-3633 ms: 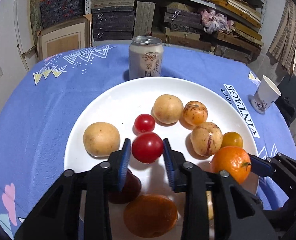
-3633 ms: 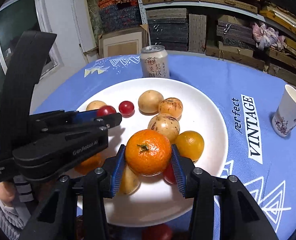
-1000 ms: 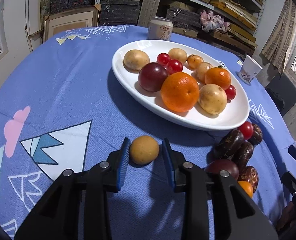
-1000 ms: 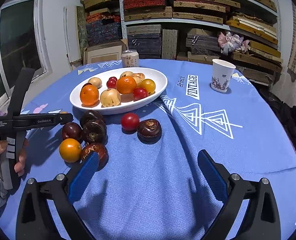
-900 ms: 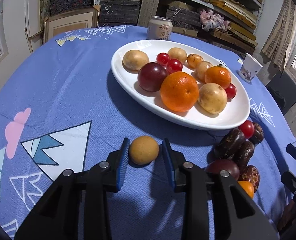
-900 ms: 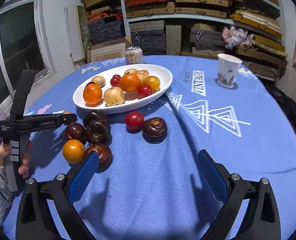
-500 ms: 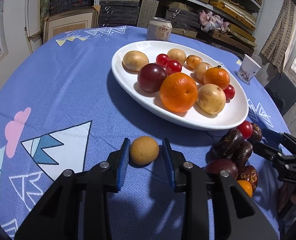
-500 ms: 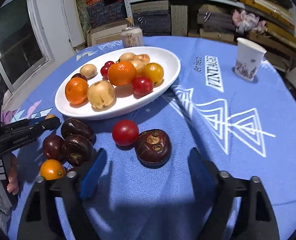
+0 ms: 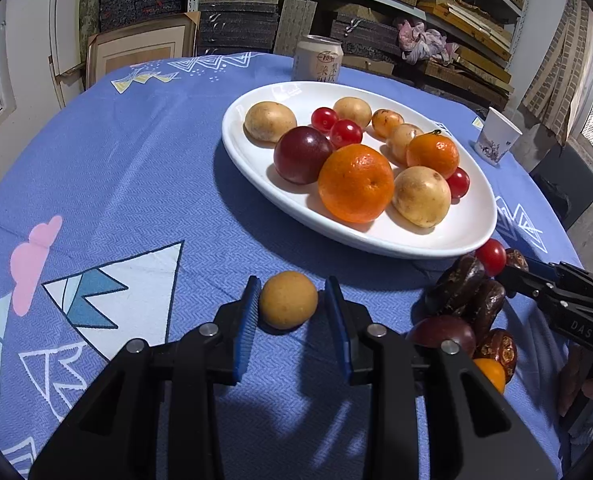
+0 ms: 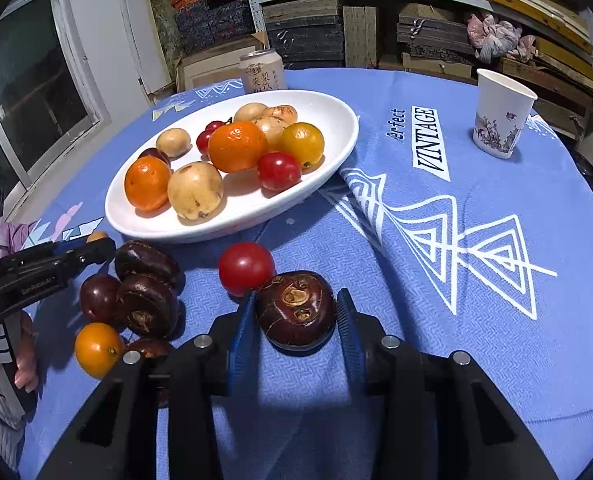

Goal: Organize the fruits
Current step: 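Carry the tan fruit and dark brown fruit over the white plate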

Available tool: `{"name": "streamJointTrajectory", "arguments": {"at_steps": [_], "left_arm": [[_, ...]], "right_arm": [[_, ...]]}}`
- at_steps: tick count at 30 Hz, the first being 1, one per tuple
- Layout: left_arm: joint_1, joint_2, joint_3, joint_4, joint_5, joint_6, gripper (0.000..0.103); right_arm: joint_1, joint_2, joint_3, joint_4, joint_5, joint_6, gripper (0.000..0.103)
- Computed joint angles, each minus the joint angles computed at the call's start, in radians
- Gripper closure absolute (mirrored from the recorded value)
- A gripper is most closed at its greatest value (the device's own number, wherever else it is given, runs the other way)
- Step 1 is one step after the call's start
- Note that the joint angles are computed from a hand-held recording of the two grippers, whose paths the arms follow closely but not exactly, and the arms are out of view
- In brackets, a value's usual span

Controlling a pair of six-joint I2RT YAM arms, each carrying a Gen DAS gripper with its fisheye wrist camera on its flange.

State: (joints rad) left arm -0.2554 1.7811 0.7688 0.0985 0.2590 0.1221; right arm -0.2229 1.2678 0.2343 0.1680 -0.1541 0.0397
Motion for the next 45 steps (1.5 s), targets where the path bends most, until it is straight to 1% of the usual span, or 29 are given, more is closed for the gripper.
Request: {"name": "streamJointTrajectory", "arguments": {"at_steps": [3,5,8,10,12,14,16,19,20,21,23,25,26,28,30,32,34,35,37,39,40,41,42,45], "left_arm": [[-0.001,-0.022,-0.024,0.022,-0.004,-0.002,0.071],[0.001,-0.057,-0.059,0.056,-0.003,-0.004,0.071],[0.009,-0.112,-0.079,0.062,0.03,-0.016,0.071],[0.009,-0.144,-0.057,0.035,0.05,-0.035,0.071],[-0.005,-0.148,0.005,-0.01,0.047,-0.046,0.071],[-0.036,-0.125,0.105,-0.059,0.018,-0.059,0.071],[-0.068,-0.078,0.207,-0.092,-0.016,-0.072,0.071],[-0.096,0.032,0.368,-0.155,-0.04,-0.079,0.071],[-0.102,0.058,0.401,-0.17,-0.057,-0.075,0.071],[-0.093,0.062,0.401,-0.171,-0.053,-0.073,0.071],[-0.052,0.033,0.334,-0.15,-0.003,-0.048,0.071],[-0.011,-0.034,0.201,-0.085,-0.009,0.005,0.069],[0.007,-0.059,0.147,-0.063,-0.01,0.028,0.061],[0.044,-0.102,0.056,-0.038,0.005,0.07,0.06],[0.07,-0.133,-0.01,-0.018,0.039,0.106,0.061],[0.057,-0.149,-0.079,0.037,0.03,0.144,0.061],[0.015,-0.124,-0.097,0.07,-0.019,0.166,0.061],[-0.001,-0.103,-0.091,0.072,-0.026,0.168,0.061],[-0.016,-0.062,-0.053,0.029,-0.039,0.176,0.061],[-0.005,-0.047,-0.036,0.019,-0.019,0.156,0.072],[0.008,-0.028,-0.015,-0.007,-0.002,0.146,0.075],[0.021,-0.021,-0.004,-0.027,0.027,0.136,0.075],[0.03,-0.032,-0.013,-0.023,0.034,0.126,0.075],[0.024,-0.105,-0.071,0.027,0.024,0.112,0.076]], "right_arm": [[0.046,-0.108,-0.042,-0.029,0.05,0.006,0.061],[0.064,-0.197,-0.061,-0.075,0.061,0.018,0.061],[0.055,-0.313,-0.048,-0.159,0.036,0.025,0.061],[0.046,-0.336,-0.01,-0.198,0.022,0.021,0.061],[0.035,-0.299,0.059,-0.215,0.001,0.021,0.062],[0.041,-0.24,0.128,-0.207,0.003,0.021,0.062],[0.062,-0.183,0.178,-0.183,0.009,0.026,0.062],[0.085,-0.074,0.252,-0.129,0.002,0.036,0.062],[0.088,-0.037,0.274,-0.106,-0.004,0.043,0.062],[0.08,-0.019,0.281,-0.089,-0.019,0.052,0.062],[0.056,0.003,0.281,-0.067,-0.068,0.062,0.062],[0.051,0.006,0.268,-0.06,-0.074,0.045,0.062],[0.04,0.01,0.267,-0.063,-0.086,0.044,0.062],[0.023,0.016,0.271,-0.066,-0.114,0.058,0.062],[0.041,0.001,0.26,-0.063,-0.093,0.063,0.062],[0.049,-0.019,0.25,-0.066,-0.084,0.07,0.062],[0.047,-0.023,0.248,-0.067,-0.092,0.073,0.062],[0.049,-0.029,0.244,-0.067,-0.09,0.073,0.062],[0.041,-0.028,0.243,-0.068,-0.102,0.067,0.062],[0.037,-0.031,0.243,-0.07,-0.107,0.069,0.062],[0.029,-0.031,0.244,-0.071,-0.116,0.068,0.062],[0.023,-0.033,0.244,-0.072,-0.122,0.066,0.062],[0.023,-0.035,0.243,-0.073,-0.121,0.067,0.062],[0.014,-0.041,0.239,-0.076,-0.127,0.065,0.062]]}}
